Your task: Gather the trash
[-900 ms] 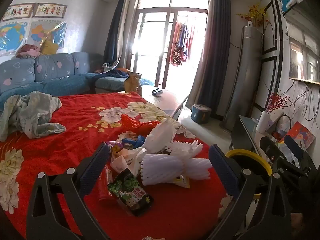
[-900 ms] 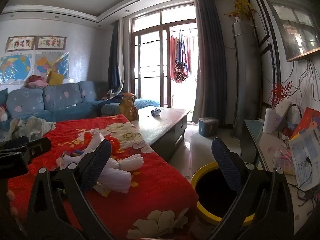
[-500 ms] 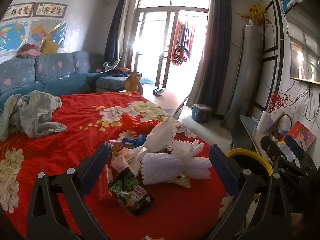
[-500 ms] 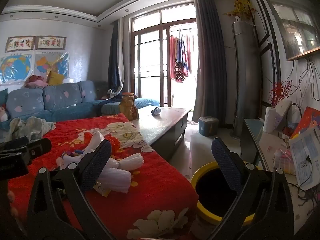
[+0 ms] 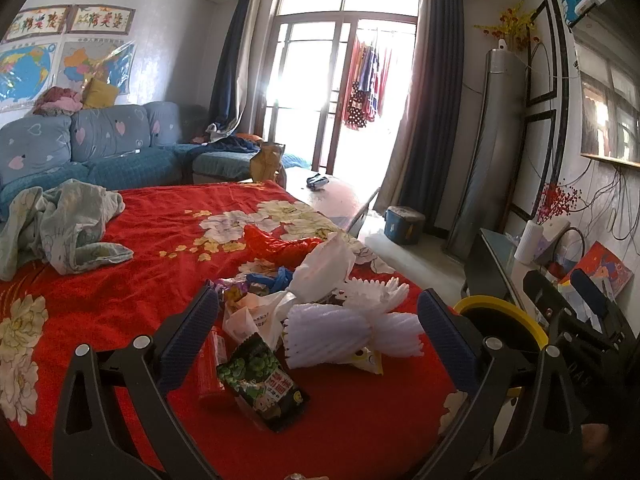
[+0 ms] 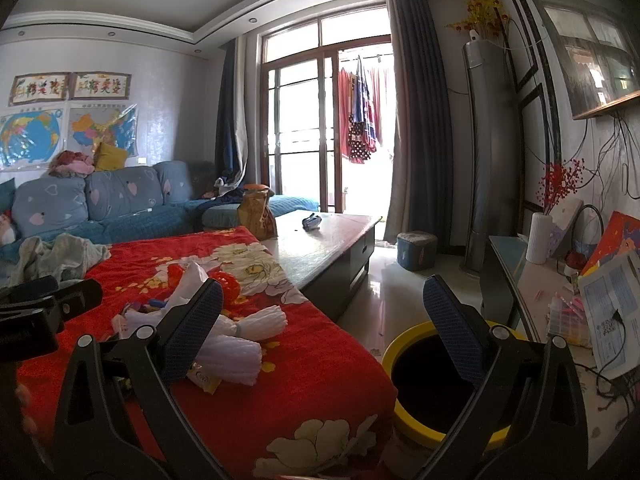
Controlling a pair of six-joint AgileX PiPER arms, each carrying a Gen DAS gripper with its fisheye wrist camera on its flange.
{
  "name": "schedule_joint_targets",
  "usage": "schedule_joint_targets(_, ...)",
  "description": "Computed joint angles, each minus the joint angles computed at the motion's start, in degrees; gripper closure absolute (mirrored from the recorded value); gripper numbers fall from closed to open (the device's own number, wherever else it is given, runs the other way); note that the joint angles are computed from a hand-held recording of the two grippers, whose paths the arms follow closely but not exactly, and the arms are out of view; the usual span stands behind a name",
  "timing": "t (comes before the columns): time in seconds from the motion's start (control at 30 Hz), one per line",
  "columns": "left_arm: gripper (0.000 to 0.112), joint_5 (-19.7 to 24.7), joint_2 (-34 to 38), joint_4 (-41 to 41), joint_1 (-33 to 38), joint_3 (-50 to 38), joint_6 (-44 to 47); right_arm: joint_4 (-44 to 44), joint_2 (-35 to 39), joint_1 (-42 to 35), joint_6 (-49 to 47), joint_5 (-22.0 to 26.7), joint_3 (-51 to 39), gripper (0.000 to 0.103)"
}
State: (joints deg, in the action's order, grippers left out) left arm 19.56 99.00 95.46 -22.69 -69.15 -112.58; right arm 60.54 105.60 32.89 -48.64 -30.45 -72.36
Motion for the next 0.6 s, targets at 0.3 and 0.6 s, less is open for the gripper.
schedule_joint_targets(0.3,0.015,-0.03,0.01,-0.13,0.00,-0.01,0.13,0.19,0.00,0.03,-0.12,0.06,-0.03,0.011)
schedule_joint_targets(0.6,0.015,0.00,0.04,-0.78,0.00,-0.11,0.76,1.10,-0.05,0.12,-1.10,0.43,-0.30,0.011)
